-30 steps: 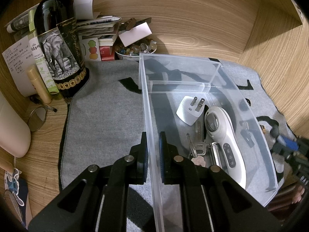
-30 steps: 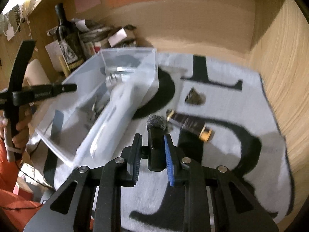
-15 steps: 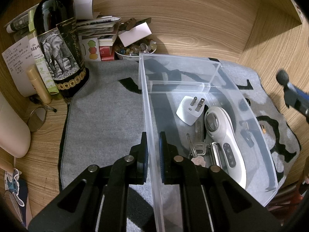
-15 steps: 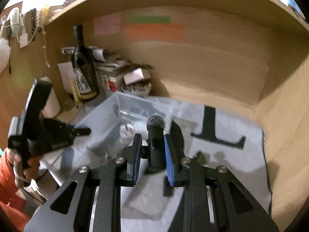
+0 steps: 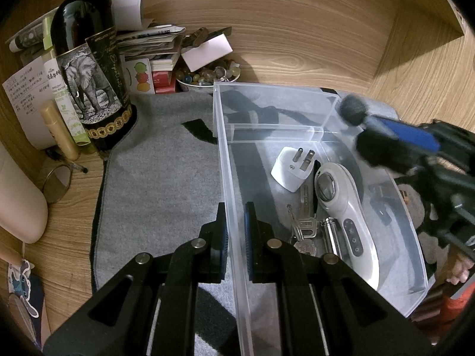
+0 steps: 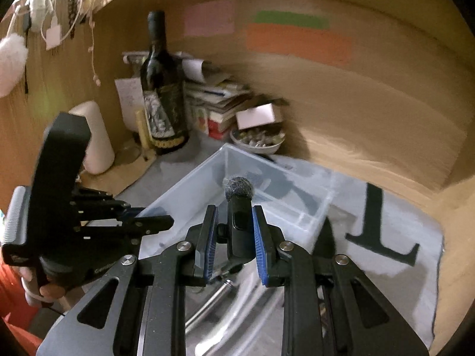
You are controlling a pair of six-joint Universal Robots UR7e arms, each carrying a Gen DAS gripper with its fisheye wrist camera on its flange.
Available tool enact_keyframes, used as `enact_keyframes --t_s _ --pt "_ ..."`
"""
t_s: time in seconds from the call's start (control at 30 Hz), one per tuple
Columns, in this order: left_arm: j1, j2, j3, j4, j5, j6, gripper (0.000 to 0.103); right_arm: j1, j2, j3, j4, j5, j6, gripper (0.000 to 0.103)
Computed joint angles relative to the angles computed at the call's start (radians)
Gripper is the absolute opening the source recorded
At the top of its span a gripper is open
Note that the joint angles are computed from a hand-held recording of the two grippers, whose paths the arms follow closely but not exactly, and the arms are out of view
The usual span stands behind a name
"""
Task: Organize rigid objects
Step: 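Carry the microphone into the box and open the right tool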
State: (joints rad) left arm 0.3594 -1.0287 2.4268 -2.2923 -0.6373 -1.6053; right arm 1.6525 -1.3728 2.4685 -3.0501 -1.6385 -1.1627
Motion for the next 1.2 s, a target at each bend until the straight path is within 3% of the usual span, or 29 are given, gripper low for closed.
enact_keyframes --t_s 0.5,0.67,0.83,0.97,1.2 --pt "0.001 0.001 -0.001 0.000 0.000 0.001 0.009 0.033 0.117 -0.041 0.021 -0.154 0.017 0.022" --pt "0.001 0.000 -0.001 0.000 0.000 0.001 0.009 0.023 0.103 -0.030 0.001 -0.136 0.008 0.039" --pt "0.001 0.001 -0.002 0.005 0.000 -0.001 0.009 0.019 0.067 -0.022 -0.009 -0.113 -0.005 0.041" --pt "0.001 0.002 -0.004 0.005 0.000 0.000 0.009 0.012 0.027 -0.013 -0.027 -0.078 -0.011 0.050" --pt "0.001 0.001 -0.003 0.005 0.000 0.000 0.009 -0.007 -0.045 -0.016 -0.060 -0.053 -0.015 0.051"
